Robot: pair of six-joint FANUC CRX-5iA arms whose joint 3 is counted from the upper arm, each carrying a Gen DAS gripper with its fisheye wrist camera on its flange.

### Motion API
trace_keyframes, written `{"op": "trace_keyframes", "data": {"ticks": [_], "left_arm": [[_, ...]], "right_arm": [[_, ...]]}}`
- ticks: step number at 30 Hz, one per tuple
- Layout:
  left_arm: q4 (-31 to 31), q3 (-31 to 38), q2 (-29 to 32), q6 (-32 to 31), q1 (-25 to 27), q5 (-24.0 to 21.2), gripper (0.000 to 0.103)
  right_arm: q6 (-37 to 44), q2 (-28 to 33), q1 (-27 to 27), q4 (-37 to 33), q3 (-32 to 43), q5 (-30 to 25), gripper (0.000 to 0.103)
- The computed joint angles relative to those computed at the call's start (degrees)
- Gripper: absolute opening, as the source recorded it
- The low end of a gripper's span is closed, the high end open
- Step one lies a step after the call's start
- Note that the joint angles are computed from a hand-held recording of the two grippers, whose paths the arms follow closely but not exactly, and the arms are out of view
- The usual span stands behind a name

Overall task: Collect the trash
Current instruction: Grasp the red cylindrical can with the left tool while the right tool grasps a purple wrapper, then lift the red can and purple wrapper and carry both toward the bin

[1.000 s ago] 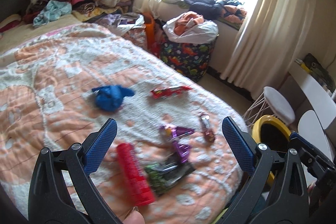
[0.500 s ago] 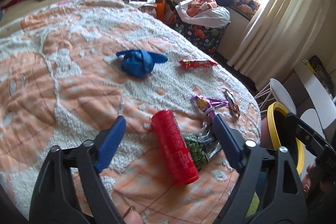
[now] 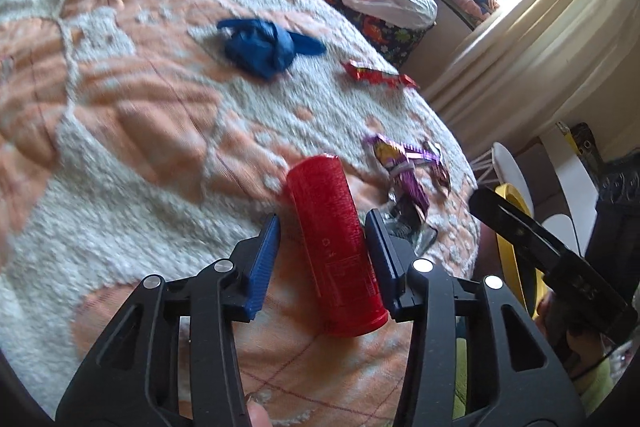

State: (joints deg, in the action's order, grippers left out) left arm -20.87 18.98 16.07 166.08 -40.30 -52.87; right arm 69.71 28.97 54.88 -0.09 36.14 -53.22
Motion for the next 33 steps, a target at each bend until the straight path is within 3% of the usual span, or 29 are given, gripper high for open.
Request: {"op": "trace_keyframes", "data": {"ticks": [12, 16, 26, 33], "left_arm": [[2.77, -0.88, 0.96, -2.96, 0.67, 1.96, 0.036], [3.40, -1.25, 0.93, -3.46, 1.09, 2.78, 0.036], [4.30, -2.98, 0.15, -3.44, 1.85, 5.49, 0.036], [2.46, -1.98, -0.17, -2.26, 0.92, 4.01, 0.034]], "right_arm": [[1.01, 10.33, -1.23, -3.97, 14.83, -10.04, 0.049], [0.85, 12.95, -1.53, -4.53, 18.31, -12.81, 0.038], [-1.30, 2.84, -2.65, -5.75, 3.11, -0.18, 0.036], [-2.33, -3.49, -2.19, -3.88, -5.76, 5.21, 0.036]]}}
